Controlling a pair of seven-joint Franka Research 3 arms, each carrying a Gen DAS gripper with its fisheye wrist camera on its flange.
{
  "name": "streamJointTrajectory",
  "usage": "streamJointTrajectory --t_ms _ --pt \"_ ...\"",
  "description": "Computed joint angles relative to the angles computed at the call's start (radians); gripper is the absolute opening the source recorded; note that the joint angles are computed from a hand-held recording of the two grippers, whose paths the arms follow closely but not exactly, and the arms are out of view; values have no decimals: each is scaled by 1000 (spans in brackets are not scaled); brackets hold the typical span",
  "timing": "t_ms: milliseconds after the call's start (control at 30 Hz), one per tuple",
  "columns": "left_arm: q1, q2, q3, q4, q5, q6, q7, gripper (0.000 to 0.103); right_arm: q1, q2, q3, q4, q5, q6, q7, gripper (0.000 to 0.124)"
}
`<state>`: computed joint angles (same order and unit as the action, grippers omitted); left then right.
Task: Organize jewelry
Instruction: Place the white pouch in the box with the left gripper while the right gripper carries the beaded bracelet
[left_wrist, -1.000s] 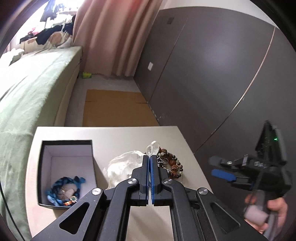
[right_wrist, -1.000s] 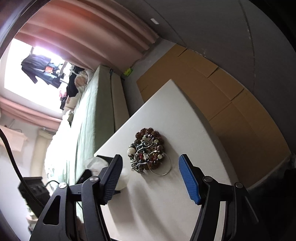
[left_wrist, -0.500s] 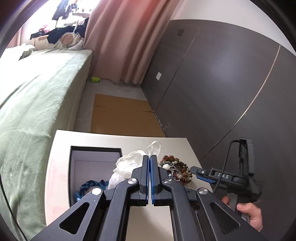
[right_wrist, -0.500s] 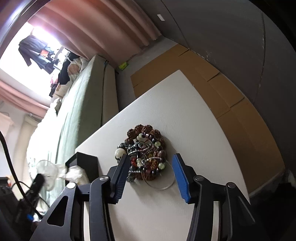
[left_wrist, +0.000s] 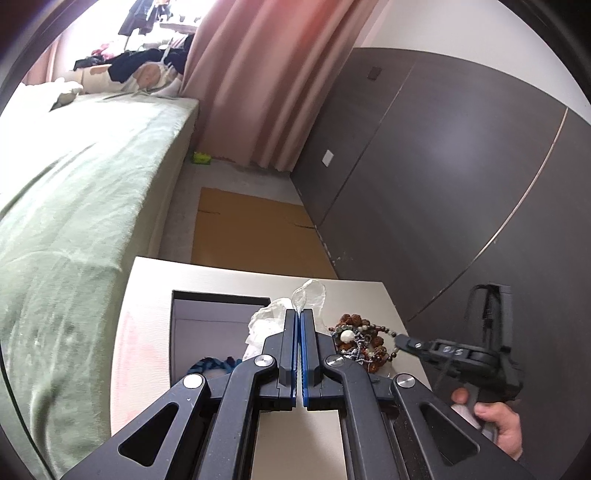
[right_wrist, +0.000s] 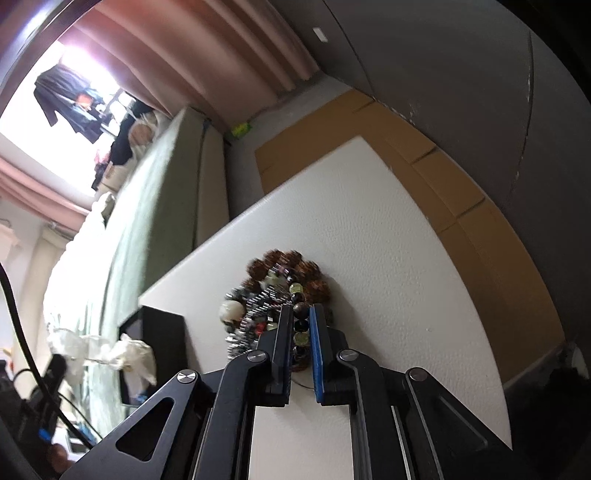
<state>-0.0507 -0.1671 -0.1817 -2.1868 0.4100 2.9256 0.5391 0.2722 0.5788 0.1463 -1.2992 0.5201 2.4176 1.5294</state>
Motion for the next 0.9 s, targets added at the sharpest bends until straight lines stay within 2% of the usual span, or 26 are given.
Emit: streamJointTrajectory --t_ms 167,233,667,833,900 --pt "13 -18 -10 -11 28 -5 -37 0 -54 -93 73 -100 158 63 -164 10" --pt "16 -29 -10 -22 35 -5 -46 0 -57 -126 81 -130 207 77 -221 10" --pt "27 -39 -4 -52 20 -2 -74 0 -26 -297 72 -255 467 111 -442 10" --pt "8 -15 19 -52 -43 21 -34 0 -9 -333 61 -264 539 117 -503 10" --pt "-13 -1 36 -36 -100 -7 7 2 -4 -342 57 -263 564 118 -524 10"
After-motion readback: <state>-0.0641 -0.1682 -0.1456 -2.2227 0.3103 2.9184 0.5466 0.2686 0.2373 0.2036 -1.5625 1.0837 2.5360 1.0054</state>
